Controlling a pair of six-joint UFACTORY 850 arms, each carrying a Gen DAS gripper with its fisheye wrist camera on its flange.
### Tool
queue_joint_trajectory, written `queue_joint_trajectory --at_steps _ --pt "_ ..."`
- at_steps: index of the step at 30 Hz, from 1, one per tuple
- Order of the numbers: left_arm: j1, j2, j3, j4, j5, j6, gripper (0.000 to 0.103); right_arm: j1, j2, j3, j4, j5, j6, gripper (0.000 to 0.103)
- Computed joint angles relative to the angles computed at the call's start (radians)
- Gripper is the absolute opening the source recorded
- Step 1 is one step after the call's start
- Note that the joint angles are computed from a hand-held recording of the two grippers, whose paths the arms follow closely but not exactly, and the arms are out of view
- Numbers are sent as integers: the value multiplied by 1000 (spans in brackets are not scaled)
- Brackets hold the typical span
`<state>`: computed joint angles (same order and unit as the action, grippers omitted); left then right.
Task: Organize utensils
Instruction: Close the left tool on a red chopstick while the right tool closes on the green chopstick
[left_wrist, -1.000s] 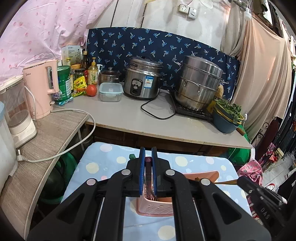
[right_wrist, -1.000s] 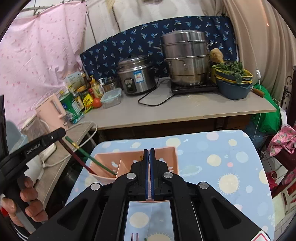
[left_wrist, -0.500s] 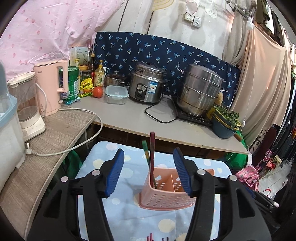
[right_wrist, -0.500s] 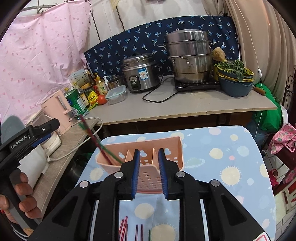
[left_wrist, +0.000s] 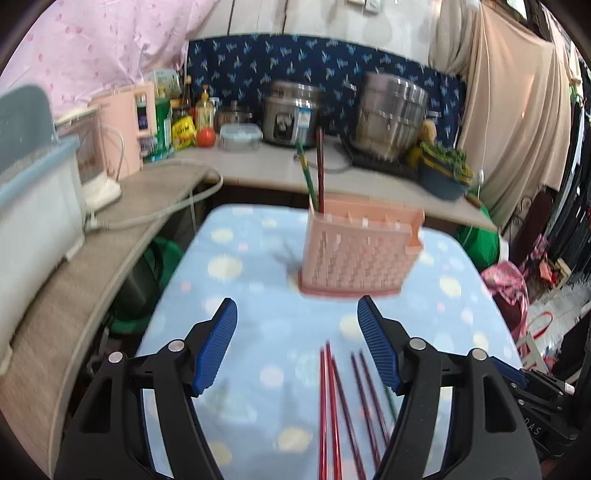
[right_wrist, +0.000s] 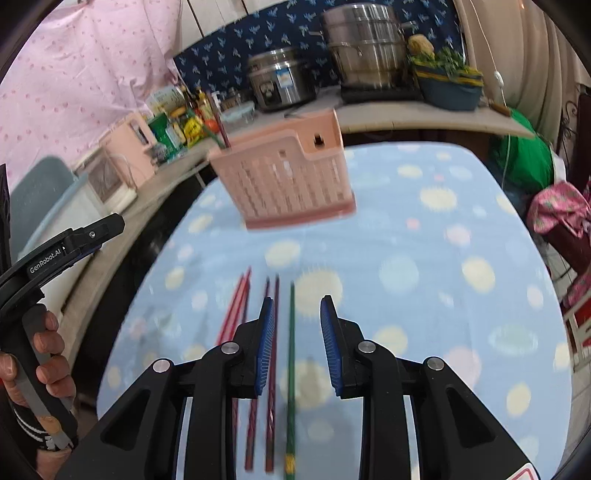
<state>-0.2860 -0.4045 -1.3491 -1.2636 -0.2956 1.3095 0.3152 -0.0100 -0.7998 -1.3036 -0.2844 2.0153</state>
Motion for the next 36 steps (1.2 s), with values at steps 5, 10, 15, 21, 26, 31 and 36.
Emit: queue_joint_trajectory --at_steps 5,10,15,21,26,31,36 --pt "4 44 142 70 -5 -16 64 66 13 86 69 -7 -4 25" --pt "5 59 229 167 6 -85 64 106 4 123 69 26 55 25" --pt "7 68 287 211 5 -108 64 139 -24 124 92 19 41 25" --pt "12 75 322 224 -5 -98 64 160 -40 123 110 28 32 25" --pt "8 71 341 247 -10 -101 64 168 -57 115 151 21 -15 19" --pt "4 64 347 262 -2 -109 64 163 -56 123 144 21 5 8" --pt "-5 56 349 278 23 -120 62 166 -61 122 113 13 36 8"
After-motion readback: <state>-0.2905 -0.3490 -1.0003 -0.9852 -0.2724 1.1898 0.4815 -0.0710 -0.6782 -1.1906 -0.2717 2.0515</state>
